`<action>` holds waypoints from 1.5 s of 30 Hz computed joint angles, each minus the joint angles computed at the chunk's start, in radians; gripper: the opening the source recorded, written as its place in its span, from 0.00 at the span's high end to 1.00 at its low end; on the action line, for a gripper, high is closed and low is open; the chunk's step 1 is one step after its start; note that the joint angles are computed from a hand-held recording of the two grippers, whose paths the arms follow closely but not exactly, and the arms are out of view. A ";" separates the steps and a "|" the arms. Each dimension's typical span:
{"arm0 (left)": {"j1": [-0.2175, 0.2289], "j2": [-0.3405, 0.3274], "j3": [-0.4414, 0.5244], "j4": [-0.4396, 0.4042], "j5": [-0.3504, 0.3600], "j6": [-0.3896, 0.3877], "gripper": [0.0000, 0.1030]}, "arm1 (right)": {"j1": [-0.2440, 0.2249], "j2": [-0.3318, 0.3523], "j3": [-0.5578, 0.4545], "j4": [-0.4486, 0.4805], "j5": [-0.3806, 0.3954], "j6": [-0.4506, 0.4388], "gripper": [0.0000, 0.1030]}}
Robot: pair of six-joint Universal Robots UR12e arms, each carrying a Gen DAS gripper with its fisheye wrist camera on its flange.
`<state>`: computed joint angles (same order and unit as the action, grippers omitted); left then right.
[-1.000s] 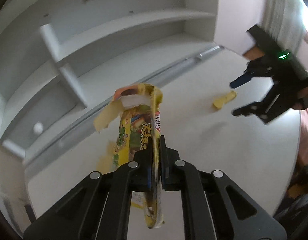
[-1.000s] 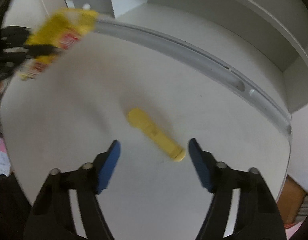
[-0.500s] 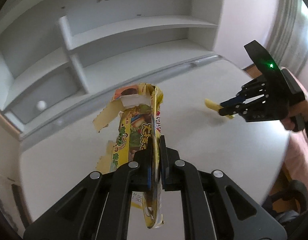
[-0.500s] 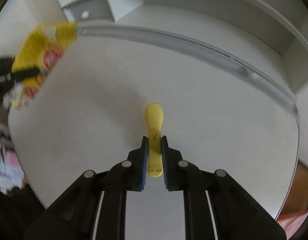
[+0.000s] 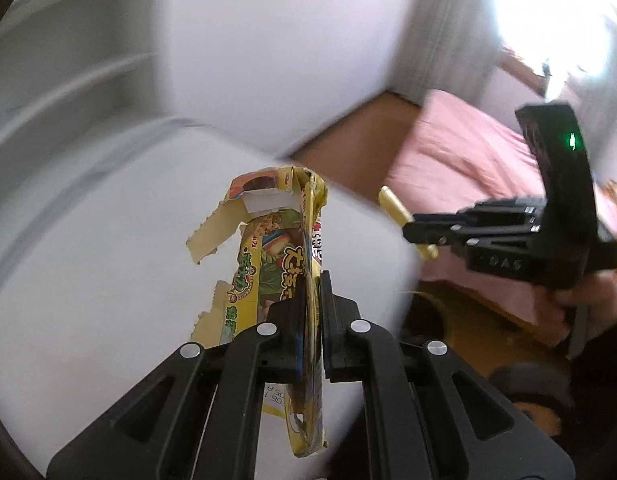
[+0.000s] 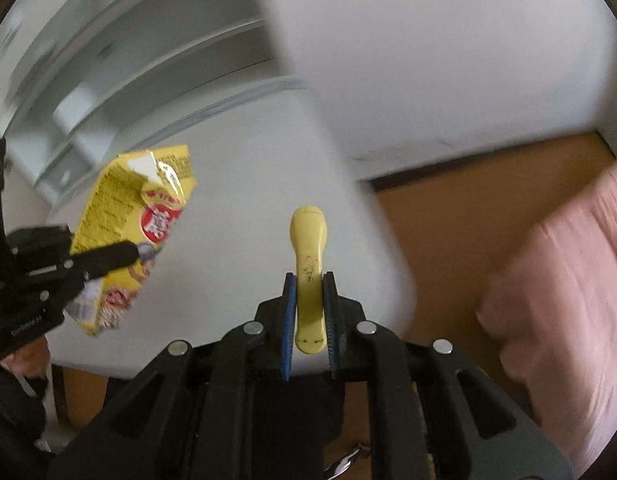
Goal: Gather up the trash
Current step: 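Carry snack bag and yellow toy over the black bin and open both grippers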
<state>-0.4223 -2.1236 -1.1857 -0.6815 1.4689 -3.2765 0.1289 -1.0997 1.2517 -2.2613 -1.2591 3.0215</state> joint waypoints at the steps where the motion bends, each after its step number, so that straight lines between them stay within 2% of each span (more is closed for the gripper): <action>1: -0.019 -0.032 0.045 -0.011 -0.023 0.017 0.95 | -0.027 -0.030 0.056 -0.039 -0.017 0.046 0.87; 4: -0.056 -0.100 0.141 -0.048 -0.081 0.052 0.95 | -0.099 -0.097 0.187 -0.109 -0.049 0.159 0.87; 6: -0.084 -0.151 0.215 -0.080 -0.120 0.078 0.95 | -0.129 -0.121 0.246 -0.135 -0.096 0.220 0.87; 8: -0.113 -0.208 0.294 -0.118 -0.140 0.108 0.95 | -0.160 -0.142 0.303 -0.140 -0.153 0.269 0.87; 11: -0.143 -0.288 0.400 -0.187 -0.188 0.144 0.95 | -0.205 -0.153 0.358 -0.116 -0.161 0.311 0.87; 15: -0.169 -0.399 0.555 -0.325 -0.212 0.171 0.95 | -0.223 -0.133 0.374 -0.068 -0.150 0.344 0.87; 18: -0.184 -0.478 0.668 -0.409 -0.194 0.193 0.95 | -0.226 -0.116 0.372 -0.042 -0.152 0.342 0.87; 21: -0.188 -0.551 0.781 -0.500 -0.187 0.182 0.95 | -0.241 -0.098 0.364 0.000 -0.143 0.340 0.87; 27: -0.190 -0.611 0.873 -0.577 -0.188 0.173 0.95 | -0.246 -0.090 0.367 0.019 -0.140 0.343 0.87; 28: -0.190 -0.636 0.919 -0.602 -0.190 0.174 0.95 | -0.245 -0.091 0.368 0.018 -0.137 0.343 0.87; 33: -0.189 -0.623 0.897 -0.600 -0.195 0.170 0.95 | -0.244 -0.096 0.370 0.024 -0.136 0.342 0.87; 35: -0.189 -0.633 0.917 -0.615 -0.200 0.170 0.95 | -0.248 -0.099 0.373 0.021 -0.125 0.355 0.86; 36: -0.190 -0.633 0.918 -0.619 -0.201 0.172 0.95 | -0.251 -0.099 0.373 0.021 -0.120 0.360 0.85; 37: -0.190 -0.636 0.923 -0.622 -0.201 0.174 0.95 | -0.252 -0.097 0.372 0.025 -0.124 0.363 0.73; 38: -0.191 -0.639 0.929 -0.626 -0.202 0.176 0.95 | -0.253 -0.097 0.371 0.026 -0.131 0.365 0.49; 39: -0.192 -0.645 0.940 -0.633 -0.203 0.178 0.95 | -0.253 -0.097 0.373 0.017 -0.136 0.367 0.40; 40: -0.192 -0.644 0.939 -0.634 -0.204 0.180 0.95 | -0.254 -0.102 0.378 0.003 -0.140 0.370 0.37; 45: -0.196 -0.665 0.979 -0.665 -0.206 0.196 0.95 | -0.261 -0.117 0.395 -0.036 -0.142 0.401 0.37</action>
<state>-0.6185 -2.7889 -0.2071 -1.3467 1.2624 -3.0810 -0.1324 -1.2167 1.6472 -2.2978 -1.4010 3.4230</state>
